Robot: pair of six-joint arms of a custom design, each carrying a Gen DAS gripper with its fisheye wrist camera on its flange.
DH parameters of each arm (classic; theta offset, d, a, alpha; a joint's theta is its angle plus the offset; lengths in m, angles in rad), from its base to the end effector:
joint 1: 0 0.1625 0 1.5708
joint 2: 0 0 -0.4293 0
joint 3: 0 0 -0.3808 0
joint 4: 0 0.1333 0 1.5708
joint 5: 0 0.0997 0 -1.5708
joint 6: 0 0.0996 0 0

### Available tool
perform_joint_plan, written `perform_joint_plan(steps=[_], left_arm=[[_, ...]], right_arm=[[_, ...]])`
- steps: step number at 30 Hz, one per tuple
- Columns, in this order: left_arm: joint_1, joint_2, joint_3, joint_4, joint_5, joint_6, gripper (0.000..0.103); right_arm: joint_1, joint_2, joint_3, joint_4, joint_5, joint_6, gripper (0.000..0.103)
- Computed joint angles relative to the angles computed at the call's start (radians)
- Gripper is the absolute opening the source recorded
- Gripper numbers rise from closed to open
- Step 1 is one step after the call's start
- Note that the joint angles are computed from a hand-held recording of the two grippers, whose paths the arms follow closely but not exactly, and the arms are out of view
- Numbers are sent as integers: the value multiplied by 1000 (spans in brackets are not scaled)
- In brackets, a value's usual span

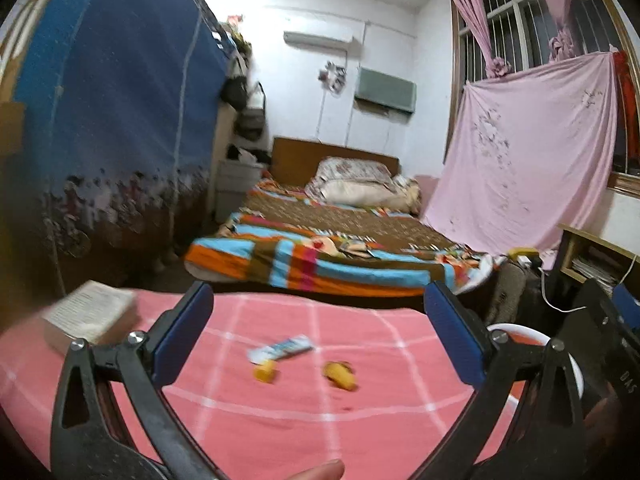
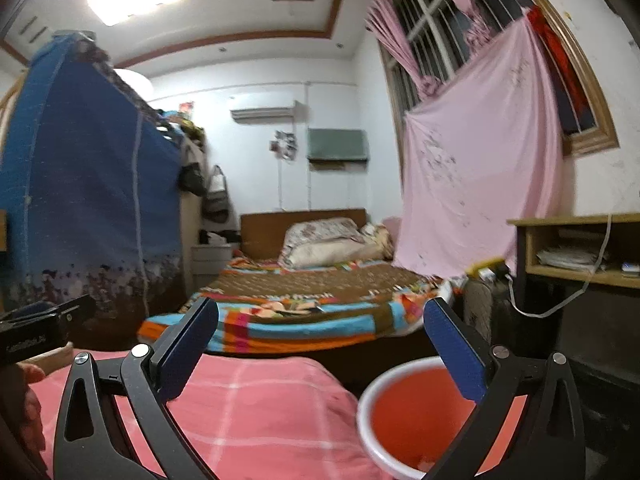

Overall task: Collect trash
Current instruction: 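Move both open tools back over the yellow caps on the bedspread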

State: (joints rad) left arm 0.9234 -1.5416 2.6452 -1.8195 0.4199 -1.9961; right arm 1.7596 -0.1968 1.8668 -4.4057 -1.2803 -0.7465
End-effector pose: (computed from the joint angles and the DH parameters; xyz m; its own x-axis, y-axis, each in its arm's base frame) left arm 0.0099 -0.3587 0.2030 -0.6662 -0.6022 -0.4400 0.5114 0.0606 -0.8572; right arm 0.2547 -0.4709 -0.0786 -0.6042 -0.5851 0.5409 -0.6599 -0.0129 -0.7512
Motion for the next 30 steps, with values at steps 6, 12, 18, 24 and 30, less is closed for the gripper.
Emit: perform_joint_plan(steps=[6,12,18,24,30], left_arm=[[-26,-38,118,-268,46,225,88],[6,-159,116,-80,82,203,88],[84,-246,66,192,131,53,88],[168,-244,-39,510,142,-147,87],[252,-197,-199,941,132,-478,73]], right_arm=[[15,39,-7,-50,81,-7,103],[48,54,-36,67,85,-72,103],[83,56,-99,261,20,-126,102],[117,63,-140,451,-80,-165,77],[151,42,-192,739,-243,-165,46]])
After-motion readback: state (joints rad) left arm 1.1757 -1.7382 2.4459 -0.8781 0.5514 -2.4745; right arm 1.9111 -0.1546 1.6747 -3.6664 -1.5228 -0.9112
